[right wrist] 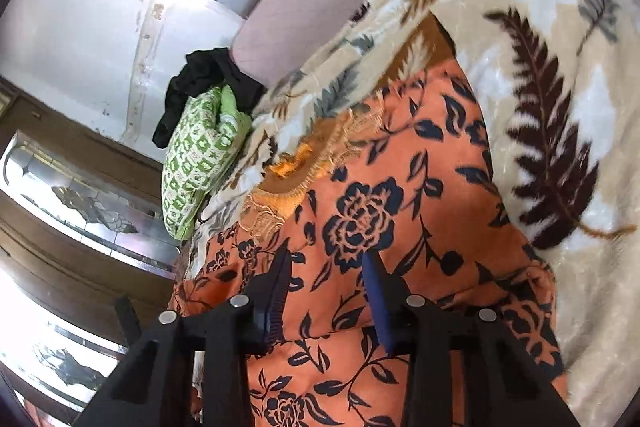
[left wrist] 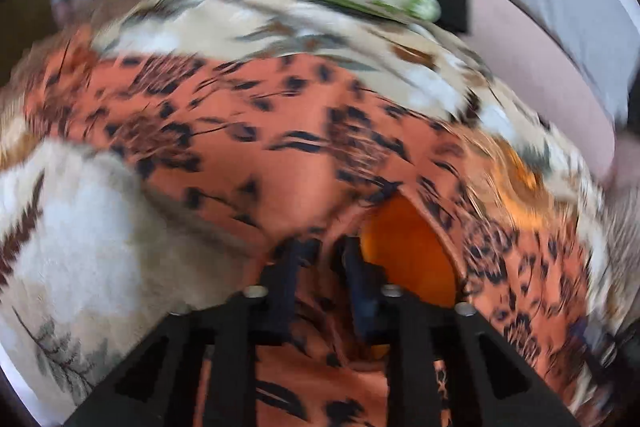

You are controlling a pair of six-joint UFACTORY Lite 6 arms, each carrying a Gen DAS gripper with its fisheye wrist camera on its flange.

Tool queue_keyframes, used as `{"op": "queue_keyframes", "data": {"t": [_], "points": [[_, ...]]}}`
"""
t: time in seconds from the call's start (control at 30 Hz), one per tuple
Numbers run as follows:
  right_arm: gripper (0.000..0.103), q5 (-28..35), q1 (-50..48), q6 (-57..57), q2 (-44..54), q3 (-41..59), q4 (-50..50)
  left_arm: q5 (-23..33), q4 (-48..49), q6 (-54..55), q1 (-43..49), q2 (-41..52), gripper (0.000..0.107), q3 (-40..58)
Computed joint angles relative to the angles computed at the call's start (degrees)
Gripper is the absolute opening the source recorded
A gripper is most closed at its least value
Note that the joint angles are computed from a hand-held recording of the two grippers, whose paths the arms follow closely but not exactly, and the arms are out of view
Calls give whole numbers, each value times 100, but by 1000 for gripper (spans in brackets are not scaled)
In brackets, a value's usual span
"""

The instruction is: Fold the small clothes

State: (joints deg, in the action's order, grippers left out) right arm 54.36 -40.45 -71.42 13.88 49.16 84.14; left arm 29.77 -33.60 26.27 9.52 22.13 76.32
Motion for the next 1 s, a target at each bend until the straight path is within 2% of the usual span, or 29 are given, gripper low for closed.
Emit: {"op": "queue_keyframes", "data": {"t": [0.1,0.2,0.33,0.53,0.6,0.7,0.77,0.83,0.9,1.0], "points": [[38,-529,345,492,525,248,-406,813,-1275,823,659,325,20,305],[38,-689,405,349,348,119,-353,1191,-1484,840,1030,449,22,556],[38,-1009,557,191,116,-46,-350,1208,-1307,583,1440,535,25,822],[38,-1083,583,153,3,-142,-282,538,-725,-346,2149,565,39,1106],[38,-1181,700,-23,-312,-294,-266,504,-687,-522,2414,646,50,1304],[37,-1238,1048,-402,-1014,-675,-88,479,-455,-932,2696,953,51,1784],[37,-1174,1578,-253,-1267,-660,-35,594,-492,-1047,2894,1215,51,2109],[37,-1455,2514,100,-1170,-313,78,751,-599,-1077,2990,1545,51,2487],[37,-1758,3395,332,-792,194,345,995,-670,-1126,3088,1869,51,2888],[37,-2138,4635,994,280,1477,520,1502,-868,-1341,3305,2361,51,3514]]}}
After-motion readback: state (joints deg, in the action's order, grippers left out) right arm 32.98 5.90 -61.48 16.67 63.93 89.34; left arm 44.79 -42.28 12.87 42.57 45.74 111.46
